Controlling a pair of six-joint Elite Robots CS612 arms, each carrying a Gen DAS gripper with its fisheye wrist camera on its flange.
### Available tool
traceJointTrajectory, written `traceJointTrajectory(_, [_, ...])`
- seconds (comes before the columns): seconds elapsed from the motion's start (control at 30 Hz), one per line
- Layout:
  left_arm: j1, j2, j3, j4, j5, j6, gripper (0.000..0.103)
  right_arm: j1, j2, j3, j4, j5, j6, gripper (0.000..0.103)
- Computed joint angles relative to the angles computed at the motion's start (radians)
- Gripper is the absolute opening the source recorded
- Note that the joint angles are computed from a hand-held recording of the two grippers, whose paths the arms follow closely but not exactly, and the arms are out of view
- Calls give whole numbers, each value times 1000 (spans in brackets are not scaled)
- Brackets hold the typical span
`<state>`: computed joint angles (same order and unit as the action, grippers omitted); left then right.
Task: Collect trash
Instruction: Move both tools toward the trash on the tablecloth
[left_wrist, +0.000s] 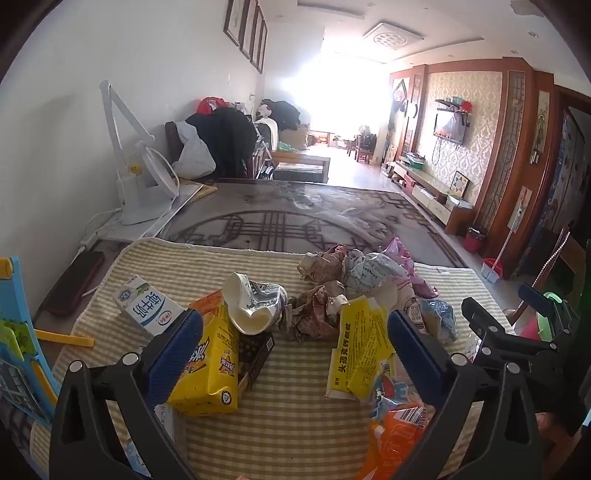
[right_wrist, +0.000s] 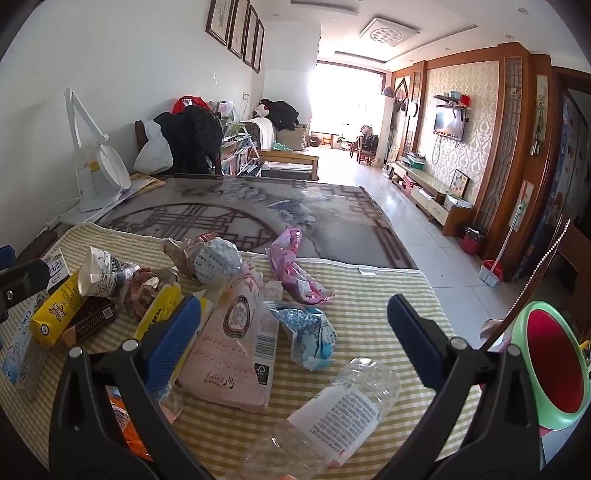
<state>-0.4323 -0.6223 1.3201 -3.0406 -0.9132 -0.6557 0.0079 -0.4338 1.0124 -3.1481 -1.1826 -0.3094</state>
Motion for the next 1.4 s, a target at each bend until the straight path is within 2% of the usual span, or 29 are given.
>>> traceJointTrajectory(0.93, [3, 1, 2, -10, -31, -15, 96, 3, 0, 1, 7, -7, -6, 100])
traceJointTrajectory(1.27, [7, 1, -4, 35, -34, -29, 96, -14, -6, -2, 19, 63, 88, 100])
traceJointTrajectory(1.4, [9, 2, -10, 60, -35, -28, 96, -17, -10, -1, 24, 59, 87, 100])
